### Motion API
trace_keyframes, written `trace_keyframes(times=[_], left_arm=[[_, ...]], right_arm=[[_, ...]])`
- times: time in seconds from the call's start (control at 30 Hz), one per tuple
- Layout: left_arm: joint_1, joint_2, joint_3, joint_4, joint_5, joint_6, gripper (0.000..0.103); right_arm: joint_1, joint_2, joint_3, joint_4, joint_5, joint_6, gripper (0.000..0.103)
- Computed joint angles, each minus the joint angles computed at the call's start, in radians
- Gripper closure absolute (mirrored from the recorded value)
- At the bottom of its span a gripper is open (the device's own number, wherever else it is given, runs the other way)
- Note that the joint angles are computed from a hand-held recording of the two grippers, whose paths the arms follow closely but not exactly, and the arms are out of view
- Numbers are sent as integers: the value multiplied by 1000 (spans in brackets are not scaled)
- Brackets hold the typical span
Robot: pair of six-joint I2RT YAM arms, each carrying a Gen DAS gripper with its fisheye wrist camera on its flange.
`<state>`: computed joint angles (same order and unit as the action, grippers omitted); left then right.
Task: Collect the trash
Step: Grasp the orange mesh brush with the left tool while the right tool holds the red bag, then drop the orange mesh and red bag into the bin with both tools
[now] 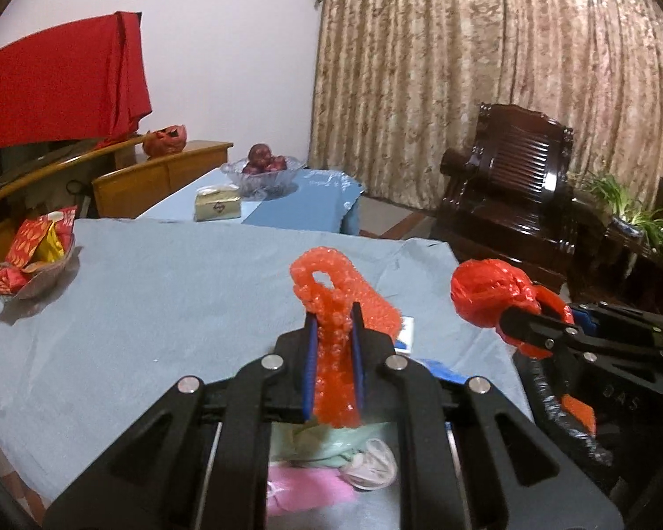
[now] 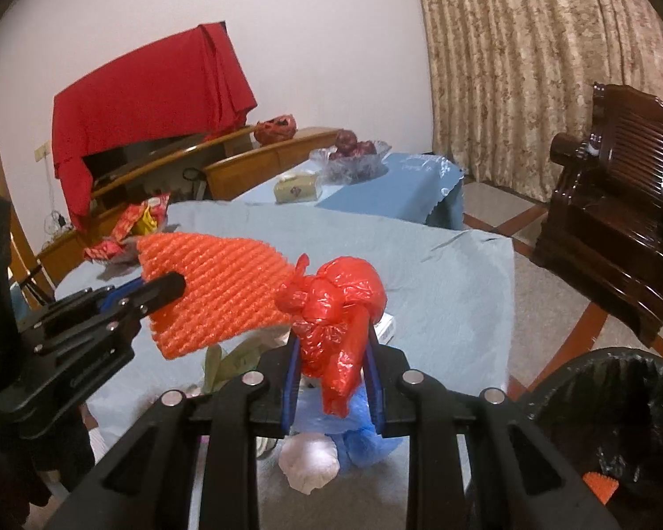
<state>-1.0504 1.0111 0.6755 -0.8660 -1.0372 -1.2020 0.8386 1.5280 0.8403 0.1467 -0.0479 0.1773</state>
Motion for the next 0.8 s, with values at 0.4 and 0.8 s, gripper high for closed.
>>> trace_keyframes(times=[0.4, 0.8], left_arm=[[-126, 198, 161, 171, -36, 139, 91], [-91, 489, 269, 601, 159, 455, 91]], right_arm=[[-129, -273, -136, -85, 10, -17, 78], [-456, -480, -282, -202, -73, -85, 78]])
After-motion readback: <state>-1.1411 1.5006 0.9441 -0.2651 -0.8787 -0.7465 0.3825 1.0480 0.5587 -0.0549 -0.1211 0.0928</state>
